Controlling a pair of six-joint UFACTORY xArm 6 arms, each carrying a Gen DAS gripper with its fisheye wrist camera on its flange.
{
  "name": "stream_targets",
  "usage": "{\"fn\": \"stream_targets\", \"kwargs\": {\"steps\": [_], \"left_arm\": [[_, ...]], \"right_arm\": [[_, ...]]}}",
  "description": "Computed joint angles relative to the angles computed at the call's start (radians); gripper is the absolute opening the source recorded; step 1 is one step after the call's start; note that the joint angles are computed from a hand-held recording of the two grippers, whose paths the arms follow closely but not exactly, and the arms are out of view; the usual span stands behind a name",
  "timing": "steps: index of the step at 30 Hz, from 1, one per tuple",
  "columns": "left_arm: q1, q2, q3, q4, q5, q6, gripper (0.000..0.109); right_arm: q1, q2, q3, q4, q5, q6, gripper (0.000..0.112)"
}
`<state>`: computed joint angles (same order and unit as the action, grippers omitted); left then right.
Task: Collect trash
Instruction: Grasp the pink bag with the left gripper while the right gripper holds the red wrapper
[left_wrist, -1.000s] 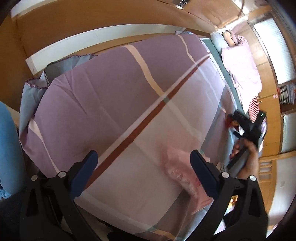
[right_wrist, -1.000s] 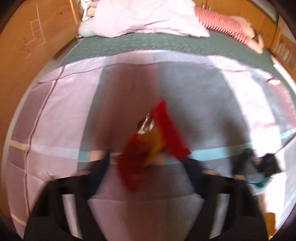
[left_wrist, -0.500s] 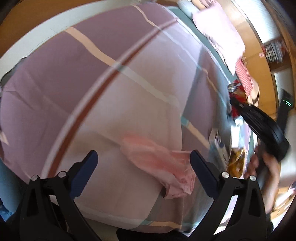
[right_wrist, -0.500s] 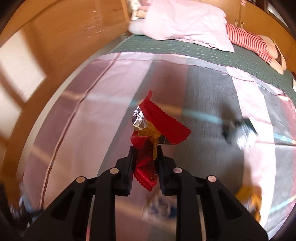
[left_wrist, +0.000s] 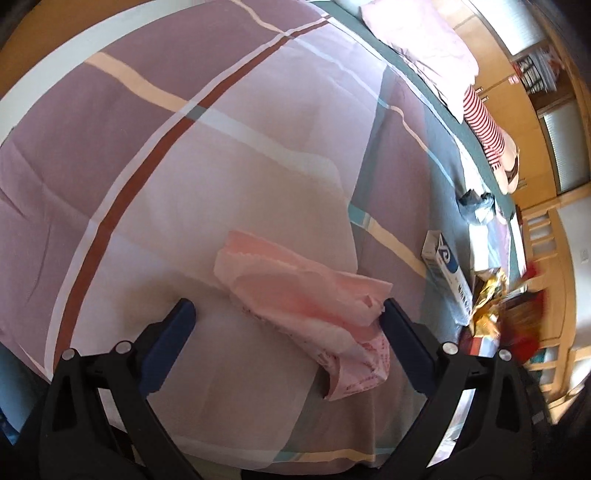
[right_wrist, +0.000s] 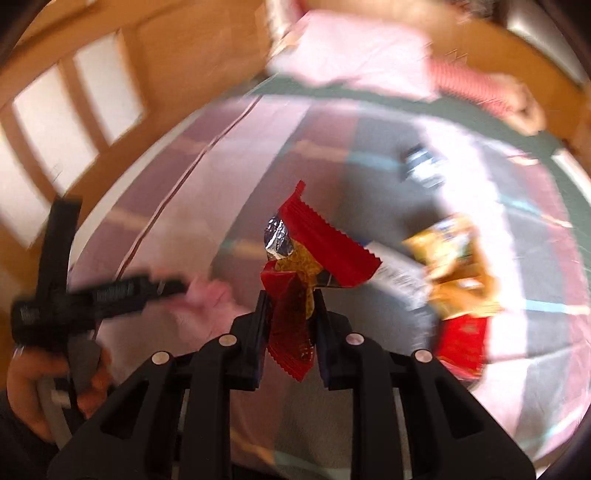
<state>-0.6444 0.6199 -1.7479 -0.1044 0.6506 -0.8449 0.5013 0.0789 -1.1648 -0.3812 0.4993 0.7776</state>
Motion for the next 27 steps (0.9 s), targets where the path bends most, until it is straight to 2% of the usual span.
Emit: {"fn": "stream_targets", "kwargs": {"steps": [1, 5, 8, 13, 21, 24, 26, 27], "left_arm": [[-0.003, 0.002, -0.002, 0.018, 0.002, -0.001, 0.099], [-0.012, 0.002, -0.003, 0.077, 0.013, -0.026, 0.099], [-0.015, -0.001, 0.001, 0.088, 0.013, -0.038, 0.099], [-0.010, -0.007, 0.014, 0.036, 0.010, 0.028, 0.099], [-0.014, 0.004, -0.013, 0.028, 0.048, 0.079, 0.098], [-0.017, -0.023, 0.034, -0.037, -0.033, 0.124, 0.064], [-0.021, -0.025, 0.044, -0.081, -0.064, 0.174, 0.028], [-0.022, -0.025, 0.044, -0.098, -0.073, 0.192, 0.028]], "right_arm": [[0.003, -0.017, 0.011, -0.065, 0.003, 0.067, 0.023], [0.031, -0.014, -0.017, -0.192, 0.064, 0.141, 0.023], [0.044, -0.002, -0.038, -0.232, 0.088, 0.138, 0.023], [0.056, -0.016, -0.030, -0.296, 0.104, 0.194, 0.023], [0.050, -0.037, -0.011, -0.342, 0.106, 0.267, 0.023], [0.046, -0.042, -0.005, -0.341, 0.103, 0.277, 0.023], [0.042, -0.050, 0.003, -0.349, 0.098, 0.299, 0.023], [0.041, -0.054, 0.008, -0.354, 0.096, 0.312, 0.023]]}}
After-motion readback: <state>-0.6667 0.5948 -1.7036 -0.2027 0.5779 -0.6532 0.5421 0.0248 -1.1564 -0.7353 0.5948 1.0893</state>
